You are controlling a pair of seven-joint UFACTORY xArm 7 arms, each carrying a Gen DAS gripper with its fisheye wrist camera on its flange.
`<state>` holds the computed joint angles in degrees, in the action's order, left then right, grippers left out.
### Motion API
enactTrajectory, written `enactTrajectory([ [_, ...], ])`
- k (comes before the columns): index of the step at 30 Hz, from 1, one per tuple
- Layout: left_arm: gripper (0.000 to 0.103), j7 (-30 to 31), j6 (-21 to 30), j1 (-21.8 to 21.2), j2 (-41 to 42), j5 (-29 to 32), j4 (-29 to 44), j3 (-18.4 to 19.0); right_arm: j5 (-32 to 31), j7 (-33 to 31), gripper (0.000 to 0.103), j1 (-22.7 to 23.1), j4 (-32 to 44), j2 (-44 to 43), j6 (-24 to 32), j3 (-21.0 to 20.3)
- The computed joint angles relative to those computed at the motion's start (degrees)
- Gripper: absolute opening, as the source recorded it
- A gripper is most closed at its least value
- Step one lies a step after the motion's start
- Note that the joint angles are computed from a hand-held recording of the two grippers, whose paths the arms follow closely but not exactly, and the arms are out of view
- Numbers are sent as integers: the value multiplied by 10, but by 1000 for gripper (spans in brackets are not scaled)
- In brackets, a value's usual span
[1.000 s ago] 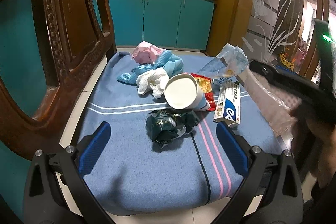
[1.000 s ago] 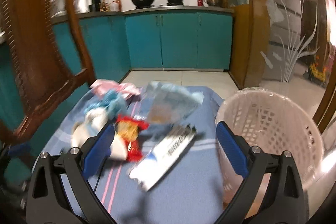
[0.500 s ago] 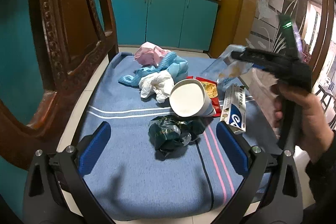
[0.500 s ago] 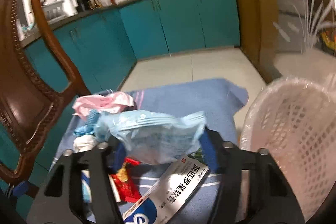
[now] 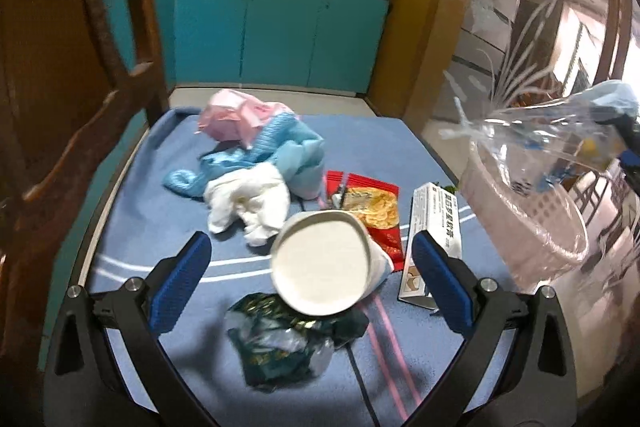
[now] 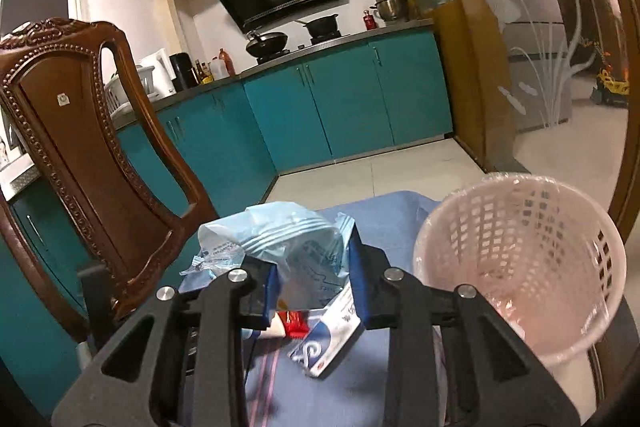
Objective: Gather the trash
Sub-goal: 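Grasp the white paper cup with the left tool while the right tool holds the clear bag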
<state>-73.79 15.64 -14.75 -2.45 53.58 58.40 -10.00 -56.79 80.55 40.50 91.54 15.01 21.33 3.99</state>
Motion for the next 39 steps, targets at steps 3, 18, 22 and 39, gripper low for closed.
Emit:
enactTrajectory([
  [3, 80, 13, 0, -5, 16, -4, 13, 0, 3, 5, 30, -2, -14, -8, -5, 2],
  [18, 57, -70, 31, 26, -104, 77, -31, -27, -38, 24, 30, -9, -20, -19, 4, 9],
  [22, 57, -61, 78, 41, -193, 40, -74, -53, -29, -15, 30, -7, -16, -20, 24, 22],
  [39, 57, 1, 112, 126, -256, -61, -113, -156, -12, -69, 30, 16, -29, -14, 69, 40],
])
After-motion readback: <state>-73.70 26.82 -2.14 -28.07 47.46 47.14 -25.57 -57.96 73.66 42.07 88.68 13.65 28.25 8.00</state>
